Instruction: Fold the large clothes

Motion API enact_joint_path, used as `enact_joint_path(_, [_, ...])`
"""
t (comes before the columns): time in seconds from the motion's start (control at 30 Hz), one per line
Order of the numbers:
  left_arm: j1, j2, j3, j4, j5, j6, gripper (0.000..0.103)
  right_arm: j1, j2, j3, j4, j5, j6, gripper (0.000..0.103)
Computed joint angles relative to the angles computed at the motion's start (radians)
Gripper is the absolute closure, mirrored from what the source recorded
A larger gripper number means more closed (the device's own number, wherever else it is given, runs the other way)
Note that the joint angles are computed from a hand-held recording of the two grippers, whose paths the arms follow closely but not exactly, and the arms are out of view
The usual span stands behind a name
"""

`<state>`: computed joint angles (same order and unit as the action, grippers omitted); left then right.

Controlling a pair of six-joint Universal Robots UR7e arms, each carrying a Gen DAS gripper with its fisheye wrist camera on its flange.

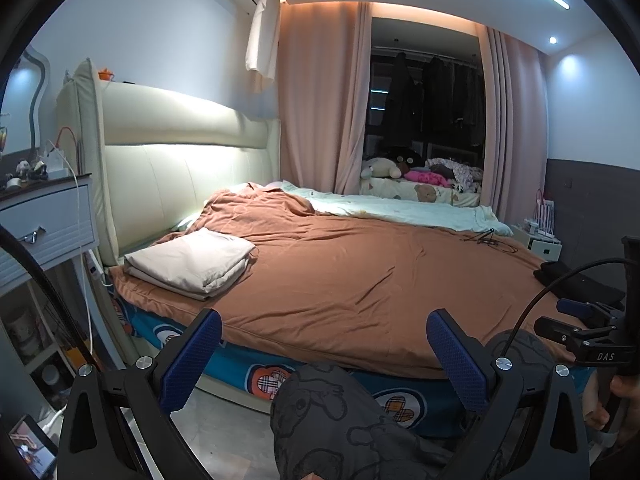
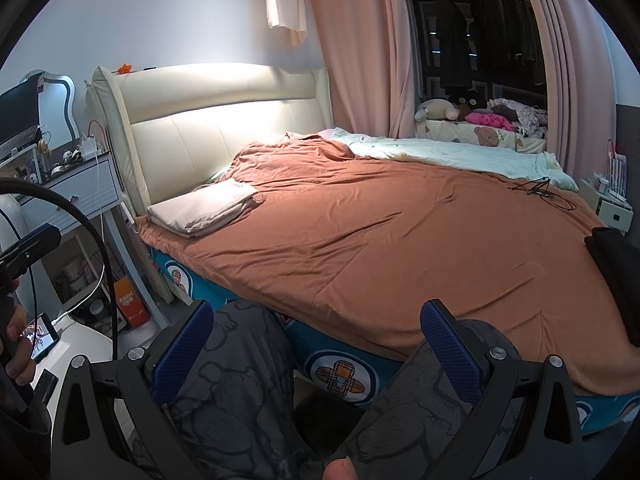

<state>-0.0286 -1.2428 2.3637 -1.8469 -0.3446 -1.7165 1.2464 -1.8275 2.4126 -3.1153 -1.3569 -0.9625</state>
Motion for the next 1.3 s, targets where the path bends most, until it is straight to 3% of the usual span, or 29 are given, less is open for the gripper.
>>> enact_joint_path(1.3, [-0.004, -0.007, -0.008, 0.034, -0.002, -0.015, 0.000, 0.008, 0.003, 0.020, -0.032, -0.005, 0.008, 0.000])
